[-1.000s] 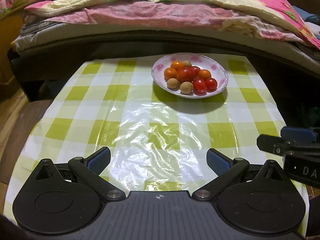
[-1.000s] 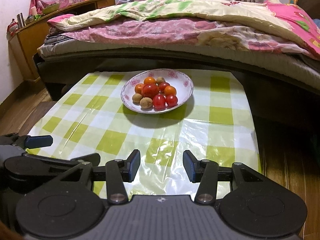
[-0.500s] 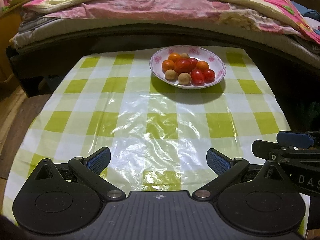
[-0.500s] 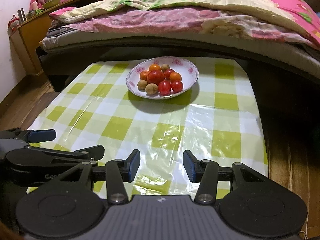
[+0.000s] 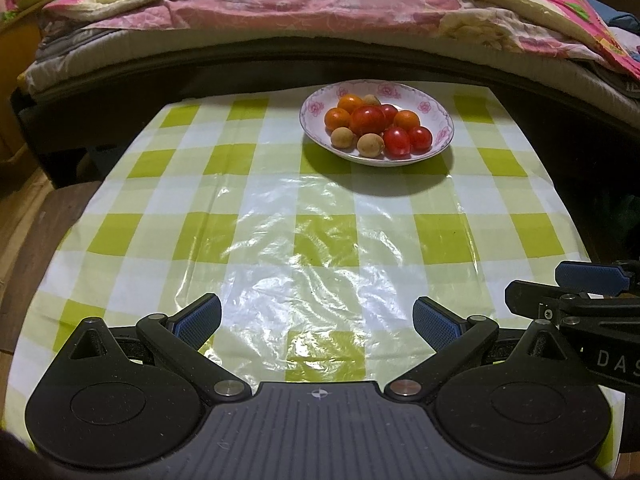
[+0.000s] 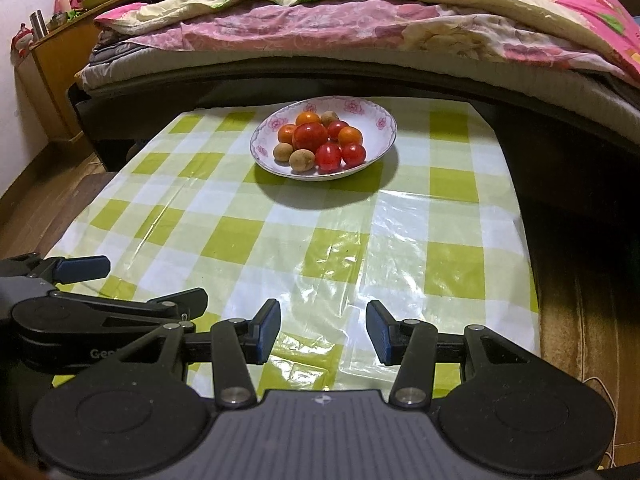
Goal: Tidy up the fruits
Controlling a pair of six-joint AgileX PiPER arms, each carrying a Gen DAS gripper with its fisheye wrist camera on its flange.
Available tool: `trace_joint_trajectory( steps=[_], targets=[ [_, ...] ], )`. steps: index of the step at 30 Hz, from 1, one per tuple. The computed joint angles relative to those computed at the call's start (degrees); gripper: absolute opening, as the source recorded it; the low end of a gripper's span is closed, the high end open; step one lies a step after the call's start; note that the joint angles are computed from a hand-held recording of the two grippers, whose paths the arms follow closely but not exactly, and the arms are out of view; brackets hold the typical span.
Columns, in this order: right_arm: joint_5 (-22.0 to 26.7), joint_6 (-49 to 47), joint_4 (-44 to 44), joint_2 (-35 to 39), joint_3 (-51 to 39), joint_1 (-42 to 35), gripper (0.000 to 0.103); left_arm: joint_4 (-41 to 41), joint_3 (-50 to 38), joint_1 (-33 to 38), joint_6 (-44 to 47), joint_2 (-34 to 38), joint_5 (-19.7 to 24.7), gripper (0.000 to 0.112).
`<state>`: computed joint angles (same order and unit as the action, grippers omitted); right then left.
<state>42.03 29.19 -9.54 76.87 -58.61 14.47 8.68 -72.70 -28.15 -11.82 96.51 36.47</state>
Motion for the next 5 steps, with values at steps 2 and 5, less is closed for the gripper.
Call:
trace_joint_trajectory(
  steps=[2,5],
  targets=[
    [-0.02,-0.02,0.07,0.02,0.02,0.0,0.05,0.6,0.15,-0.07,-0.49,-0.04,-0.19,0.103],
    [-0.04,0.31,-0.25,0.23,0.0,0.18,0.05,0.6,-0.18,0.05,-0.73,0.43,0.21,0.103]
  ],
)
